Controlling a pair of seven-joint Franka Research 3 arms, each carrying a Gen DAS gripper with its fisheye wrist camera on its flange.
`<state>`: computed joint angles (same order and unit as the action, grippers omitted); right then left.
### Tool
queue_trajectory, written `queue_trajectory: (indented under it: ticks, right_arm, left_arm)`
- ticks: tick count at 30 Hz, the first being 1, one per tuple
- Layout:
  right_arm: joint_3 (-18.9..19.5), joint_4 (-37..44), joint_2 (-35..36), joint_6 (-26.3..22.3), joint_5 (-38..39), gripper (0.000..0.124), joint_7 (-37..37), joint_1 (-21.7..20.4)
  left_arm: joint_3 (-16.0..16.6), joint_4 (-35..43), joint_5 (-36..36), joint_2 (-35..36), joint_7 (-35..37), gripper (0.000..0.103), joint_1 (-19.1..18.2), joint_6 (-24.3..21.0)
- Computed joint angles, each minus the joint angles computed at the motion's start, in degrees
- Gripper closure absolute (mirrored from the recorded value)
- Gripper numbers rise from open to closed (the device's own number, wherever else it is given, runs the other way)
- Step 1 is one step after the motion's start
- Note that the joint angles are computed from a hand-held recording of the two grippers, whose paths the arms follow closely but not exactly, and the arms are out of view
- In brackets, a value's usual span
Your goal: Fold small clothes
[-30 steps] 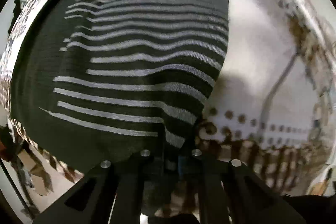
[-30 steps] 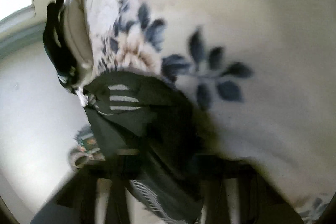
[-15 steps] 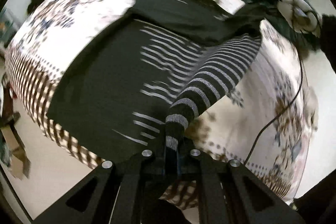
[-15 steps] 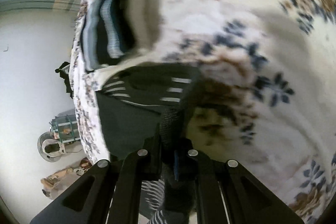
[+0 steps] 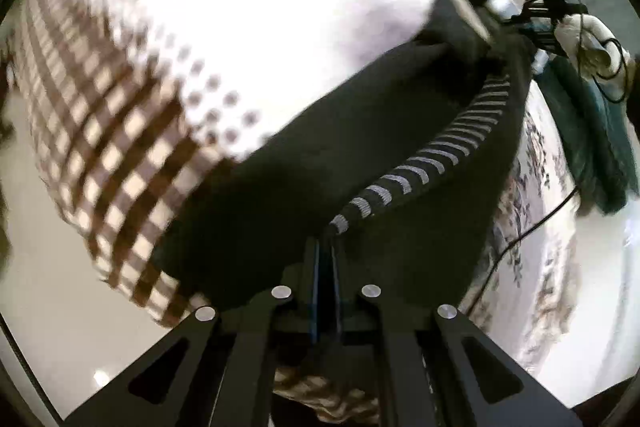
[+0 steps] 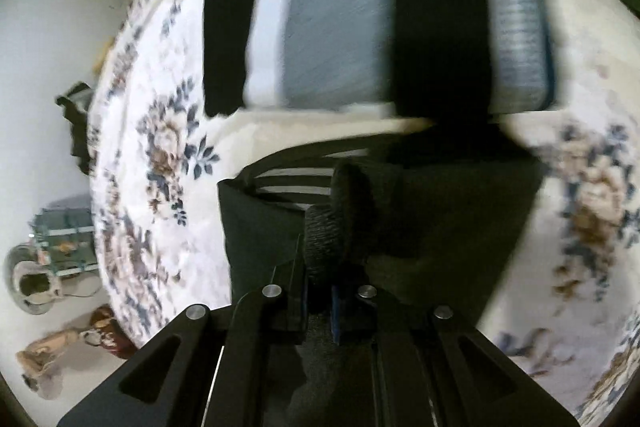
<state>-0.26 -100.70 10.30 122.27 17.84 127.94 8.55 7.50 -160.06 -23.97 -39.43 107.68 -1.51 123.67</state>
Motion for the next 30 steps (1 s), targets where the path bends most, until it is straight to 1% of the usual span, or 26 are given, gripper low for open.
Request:
queue_trajectory:
  ticks: [1, 2, 3, 4, 5, 6, 7, 8, 10, 11, 13, 15, 16, 18, 19, 20, 21, 22, 25, 27, 28, 30]
  right_arm:
    - [0.3, 1.5, 1.9, -0.1, 0.0, 0.116, 0.5, 0.4]
    - [0.7, 3.5, 4.3, -0.2, 0.5, 0.116, 1.2, 0.8]
    - [0.9, 5.7, 6.7, -0.9, 0.8, 0.112, 2.5, 1.3]
    - [1.2, 6.7, 8.0, -1.0, 1.8, 0.11, 2.7, 1.4]
    - [1.7, 7.0, 8.6, -0.6, 3.4, 0.109, 2.4, 1.5]
    - [2.1, 7.3, 8.9, -1.0, 4.7, 0.098, 2.2, 1.5]
    - [2.7, 7.0, 8.7, -0.9, 6.3, 0.09, 1.4, 1.5]
    - [3.6, 4.6, 6.8, 0.0, 9.4, 0.079, -0.7, 1.3]
    - [3.9, 1.0, 3.3, 0.5, 11.2, 0.075, -2.2, 1.9]
    - [4.4, -2.6, 0.0, 0.7, 12.9, 0.074, -4.1, 2.3]
    - [4.5, -6.7, -4.1, -0.1, 12.8, 0.074, -5.2, 3.6]
    - [4.8, -12.7, -9.7, -1.1, 12.0, 0.074, -5.1, 5.0]
    - [4.7, -15.3, -12.1, -1.4, 11.9, 0.074, -5.2, 5.5]
    - [5.0, -21.9, -17.5, -1.0, 11.7, 0.074, -4.5, 6.5]
    - [5.1, -25.6, -20.1, 0.0, 12.8, 0.074, -4.1, 7.0]
    - [5.0, -27.8, -21.7, 0.7, 13.9, 0.074, -4.1, 7.4]
    - [5.0, -31.1, -23.9, 2.0, 15.4, 0.074, -3.5, 7.8]
    - [5.1, -33.8, -25.7, 3.2, 16.6, 0.074, -2.9, 8.1]
    - [5.0, -39.4, -29.4, 6.4, 19.9, 0.074, -2.3, 9.1]
    - [4.7, -41.8, -31.2, 8.1, 22.0, 0.074, -2.9, 9.8]
    - [4.6, -42.5, -31.7, 8.7, 22.5, 0.074, -3.2, 10.1]
    - [4.4, -42.6, -31.9, 9.0, 22.9, 0.074, -3.9, 10.5]
  left_arm:
    - [0.8, 0.6, 0.0, 2.3, -0.2, 0.099, 0.6, 0.1]
    - [2.2, 1.5, -1.1, 4.1, 0.3, 0.098, 0.9, -0.9]
    - [3.6, 2.7, -2.2, 6.2, 1.2, 0.094, 1.4, -2.8]
    - [3.1, 3.2, -1.7, 6.6, 0.9, 0.078, 2.5, -3.6]
    - [3.0, 3.8, -1.4, 6.7, 1.4, 0.067, 3.4, -4.9]
    - [3.3, 4.0, -1.7, 6.2, 2.6, 0.042, 4.0, -6.1]
    - [3.1, 3.9, -1.6, 5.3, 3.3, 0.029, 4.7, -6.9]
    - [3.0, 3.6, -1.4, 3.8, 4.1, 0.029, 5.2, -7.5]
    - [2.1, 3.4, -0.1, 2.5, 5.5, 0.028, 5.5, -8.3]
    - [1.5, 3.2, 0.5, 2.1, 5.9, 0.028, 5.4, -8.5]
    - [0.0, 2.5, 1.5, 1.7, 6.8, 0.028, 4.3, -8.1]
    - [-2.3, 1.2, 3.0, 2.6, 6.8, 0.028, 2.8, -5.5]
    - [-4.2, 0.4, 4.1, 4.0, 6.1, 0.028, 1.9, -3.3]
    - [-6.8, -0.6, 6.2, 7.0, 3.8, 0.027, 0.5, 1.0]
    - [-7.1, -0.8, 6.4, 8.1, 3.1, 0.013, -0.5, 2.7]
    - [-6.7, -0.7, 5.7, 9.2, 3.1, 0.004, -1.6, 3.4]
    - [-6.6, -0.4, 5.2, 10.2, 2.7, 0.0, -2.4, 3.8]
    - [-8.6, -0.4, 7.0, 10.9, -0.7, 0.0, -2.3, 4.9]
    - [-12.0, -1.3, 11.5, 10.7, -9.3, 0.0, -2.8, 7.7]
    - [-12.2, -1.3, 13.4, 10.7, -12.7, 0.0, -3.7, 8.0]
    - [-11.8, 0.4, 14.3, 12.3, -13.8, 0.0, -4.0, 6.1]
    - [-11.3, 1.0, 15.2, 11.3, -15.6, 0.002, -4.4, 4.6]
